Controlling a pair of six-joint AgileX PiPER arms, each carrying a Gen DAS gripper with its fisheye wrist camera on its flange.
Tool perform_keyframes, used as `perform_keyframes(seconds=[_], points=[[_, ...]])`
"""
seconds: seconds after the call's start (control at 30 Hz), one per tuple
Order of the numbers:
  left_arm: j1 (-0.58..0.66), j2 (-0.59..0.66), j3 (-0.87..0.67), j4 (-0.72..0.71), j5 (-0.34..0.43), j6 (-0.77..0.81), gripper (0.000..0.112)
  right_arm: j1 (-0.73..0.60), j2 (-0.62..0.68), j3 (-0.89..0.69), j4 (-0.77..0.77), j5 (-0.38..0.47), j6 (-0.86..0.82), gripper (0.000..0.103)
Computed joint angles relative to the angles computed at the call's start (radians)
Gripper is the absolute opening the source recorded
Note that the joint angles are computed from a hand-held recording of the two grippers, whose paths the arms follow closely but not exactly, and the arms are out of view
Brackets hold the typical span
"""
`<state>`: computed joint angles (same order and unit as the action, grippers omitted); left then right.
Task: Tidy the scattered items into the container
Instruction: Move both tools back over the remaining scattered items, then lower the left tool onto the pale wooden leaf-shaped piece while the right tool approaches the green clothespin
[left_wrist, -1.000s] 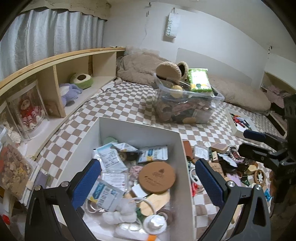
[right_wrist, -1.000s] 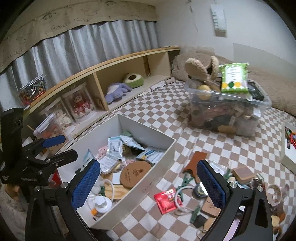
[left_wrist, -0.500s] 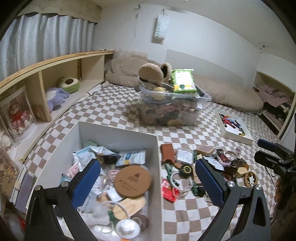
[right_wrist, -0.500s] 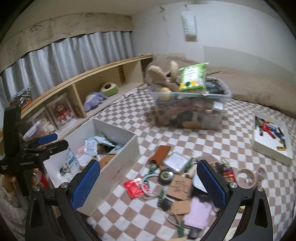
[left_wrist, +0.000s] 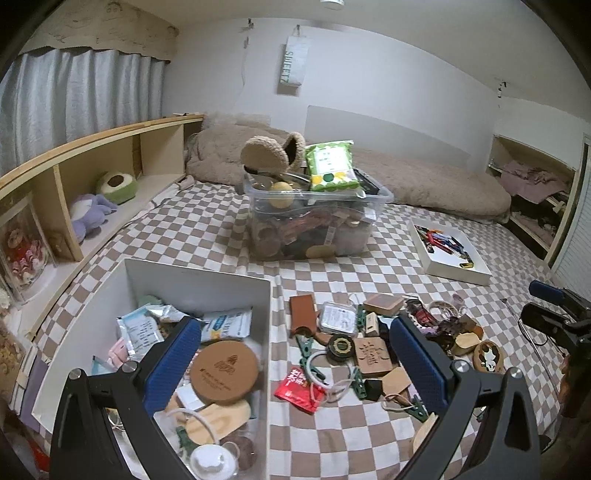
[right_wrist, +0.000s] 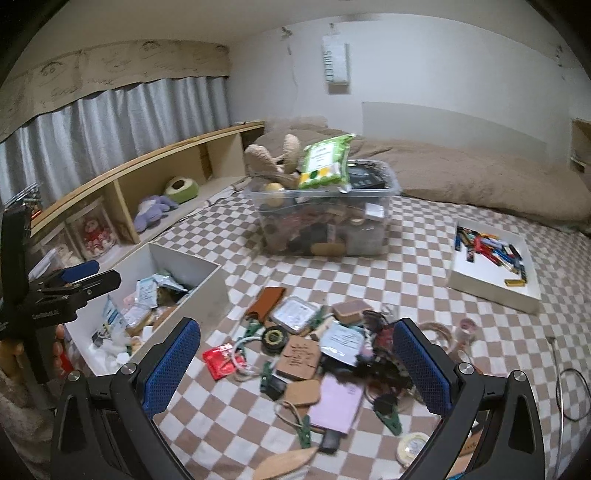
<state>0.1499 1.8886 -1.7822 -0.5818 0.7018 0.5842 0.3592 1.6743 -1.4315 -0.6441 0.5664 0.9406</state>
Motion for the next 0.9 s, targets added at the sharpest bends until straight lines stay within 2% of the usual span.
perform_keyframes(seconds=[0.23,0.5,0.9], points=[[-0.040,-0.004,0.022,0.014,-0.016,-0.018,0.103,-0.034,-0.078,0.127,-0.090,-0.035,0.132,0.103],[-0.089,-0.001,0.066,0.029,-0.037,-0.018,0.103,-0.071,-0.110,0.222,-0.120,-0.038,0.196,0.103],[-0.193,0.025,0.177,0.053,-0.041,0.006,0.103,-0.112,-0.108,0.325,-0.081,-0.054,0.217,0.103]])
